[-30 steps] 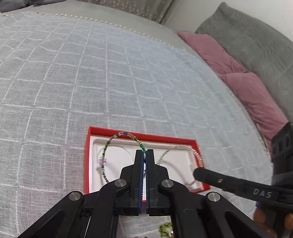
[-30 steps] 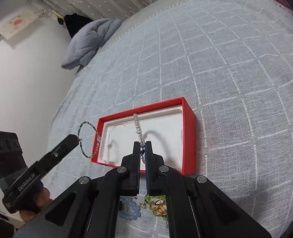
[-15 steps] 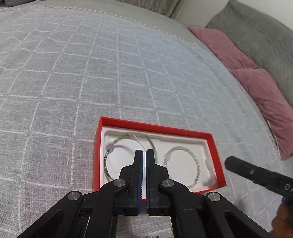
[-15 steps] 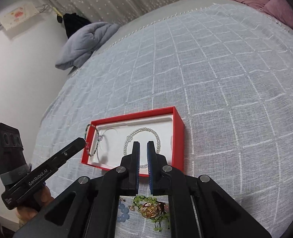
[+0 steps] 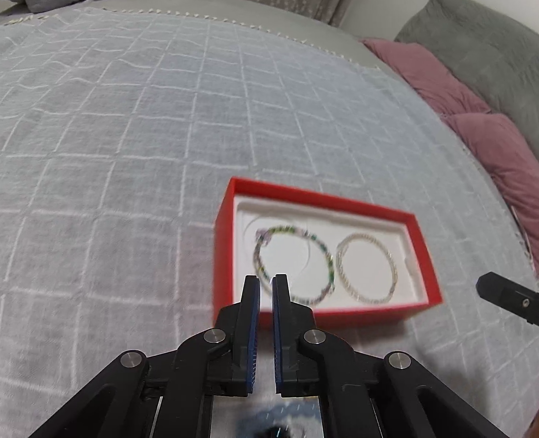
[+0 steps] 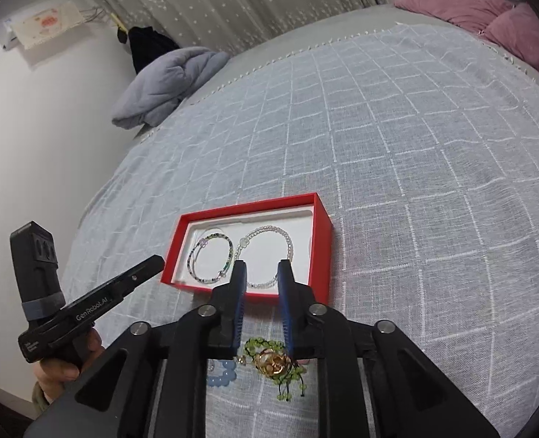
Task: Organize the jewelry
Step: 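Move left gripper to the black flower ring while right gripper approaches the gold ring, then close left gripper on the black flower ring while right gripper grasps the gold ring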
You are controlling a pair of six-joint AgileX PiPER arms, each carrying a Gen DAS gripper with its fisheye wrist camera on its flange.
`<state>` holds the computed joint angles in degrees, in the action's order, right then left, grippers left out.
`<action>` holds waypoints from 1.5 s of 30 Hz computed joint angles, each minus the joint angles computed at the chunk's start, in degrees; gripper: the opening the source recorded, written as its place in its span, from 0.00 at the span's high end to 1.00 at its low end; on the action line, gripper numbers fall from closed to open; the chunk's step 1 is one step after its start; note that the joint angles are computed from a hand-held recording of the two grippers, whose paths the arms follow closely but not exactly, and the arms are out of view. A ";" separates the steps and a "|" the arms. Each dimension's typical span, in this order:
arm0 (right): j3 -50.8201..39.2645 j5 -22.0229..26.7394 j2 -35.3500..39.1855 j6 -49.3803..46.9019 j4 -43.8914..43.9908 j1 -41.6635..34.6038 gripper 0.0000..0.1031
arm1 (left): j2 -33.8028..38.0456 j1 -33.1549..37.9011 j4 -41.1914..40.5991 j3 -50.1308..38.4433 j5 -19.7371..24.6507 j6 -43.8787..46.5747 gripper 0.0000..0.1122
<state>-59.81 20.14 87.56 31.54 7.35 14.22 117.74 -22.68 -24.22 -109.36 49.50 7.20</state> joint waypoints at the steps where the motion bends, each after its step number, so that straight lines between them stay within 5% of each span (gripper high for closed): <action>1: 0.55 0.31 -0.54 0.02 -0.42 0.35 0.78 | -0.71 0.20 -0.28 0.97 0.18 0.03 0.94; 16: -1.30 7.54 2.62 -6.84 1.93 2.92 0.77 | -4.13 2.74 -1.78 10.96 5.78 0.44 0.89; 30: -2.82 10.73 3.97 -5.57 -0.46 3.66 0.77 | -8.16 -0.17 -0.82 17.28 3.08 3.99 0.89; 45: -6.97 12.62 10.34 -1.45 -9.22 10.27 0.77 | -9.30 -6.63 10.45 20.64 -2.13 0.18 0.89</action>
<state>-66.78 32.76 97.90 30.09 -1.87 24.50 108.45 -29.30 -13.77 -88.72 47.37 7.38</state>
